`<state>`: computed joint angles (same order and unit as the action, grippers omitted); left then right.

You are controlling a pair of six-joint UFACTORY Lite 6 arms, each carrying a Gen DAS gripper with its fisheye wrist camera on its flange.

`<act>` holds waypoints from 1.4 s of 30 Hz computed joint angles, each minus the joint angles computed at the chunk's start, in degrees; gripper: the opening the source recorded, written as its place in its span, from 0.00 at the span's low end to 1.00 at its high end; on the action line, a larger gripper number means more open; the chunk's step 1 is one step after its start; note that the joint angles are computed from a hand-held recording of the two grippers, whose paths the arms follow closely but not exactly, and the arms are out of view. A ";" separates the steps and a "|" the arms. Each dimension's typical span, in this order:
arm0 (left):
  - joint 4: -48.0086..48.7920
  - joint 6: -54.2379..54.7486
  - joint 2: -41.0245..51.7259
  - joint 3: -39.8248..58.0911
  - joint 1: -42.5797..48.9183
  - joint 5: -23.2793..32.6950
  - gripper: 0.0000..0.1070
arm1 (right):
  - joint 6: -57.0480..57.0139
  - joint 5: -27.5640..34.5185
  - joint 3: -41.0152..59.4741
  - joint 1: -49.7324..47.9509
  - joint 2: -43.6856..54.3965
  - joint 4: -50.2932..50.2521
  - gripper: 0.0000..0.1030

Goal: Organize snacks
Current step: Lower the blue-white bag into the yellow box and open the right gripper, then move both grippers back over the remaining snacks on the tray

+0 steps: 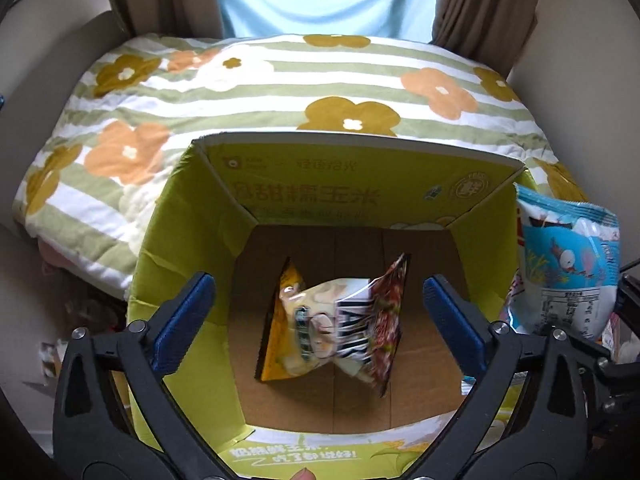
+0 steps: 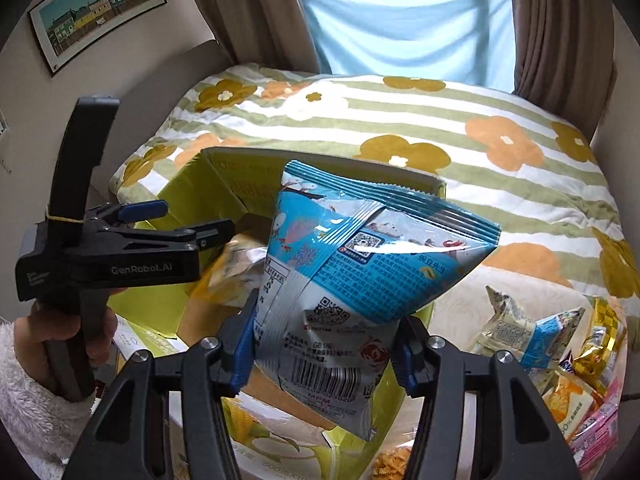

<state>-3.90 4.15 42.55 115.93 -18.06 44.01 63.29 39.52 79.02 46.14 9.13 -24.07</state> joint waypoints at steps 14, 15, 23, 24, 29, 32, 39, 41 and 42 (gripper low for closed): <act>-3.88 2.35 -16.49 -19.33 5.10 -5.40 0.96 | -12.81 -3.10 3.29 -3.47 6.20 16.38 1.00; -4.87 3.29 -17.41 -20.22 5.52 -5.34 0.96 | -10.86 -3.73 2.08 -2.95 5.42 15.26 0.99; -8.89 9.69 -27.50 -30.23 7.67 -6.23 0.96 | 3.12 2.21 1.78 4.16 3.29 5.12 0.99; -9.97 11.17 -28.77 -31.26 8.11 -6.08 0.96 | 5.47 3.22 1.91 5.35 2.60 3.45 0.99; -14.41 17.05 -36.00 -36.76 8.78 -4.76 0.96 | 16.03 10.46 3.83 12.15 0.43 -3.91 0.99; -16.95 19.87 -40.42 -40.02 8.80 -3.76 0.96 | 20.71 17.17 5.80 16.90 -0.09 -6.84 0.99; -22.00 26.09 -49.84 -47.31 8.32 -1.15 0.96 | 33.74 30.57 7.28 28.55 -2.03 -12.53 0.99; -23.34 27.51 -52.61 -49.64 7.75 -0.74 0.96 | 38.15 34.93 6.45 32.26 -3.39 -13.72 0.99; -23.65 27.83 -53.89 -50.71 7.24 -0.77 0.96 | 40.10 37.55 6.38 34.12 -3.77 -14.05 0.99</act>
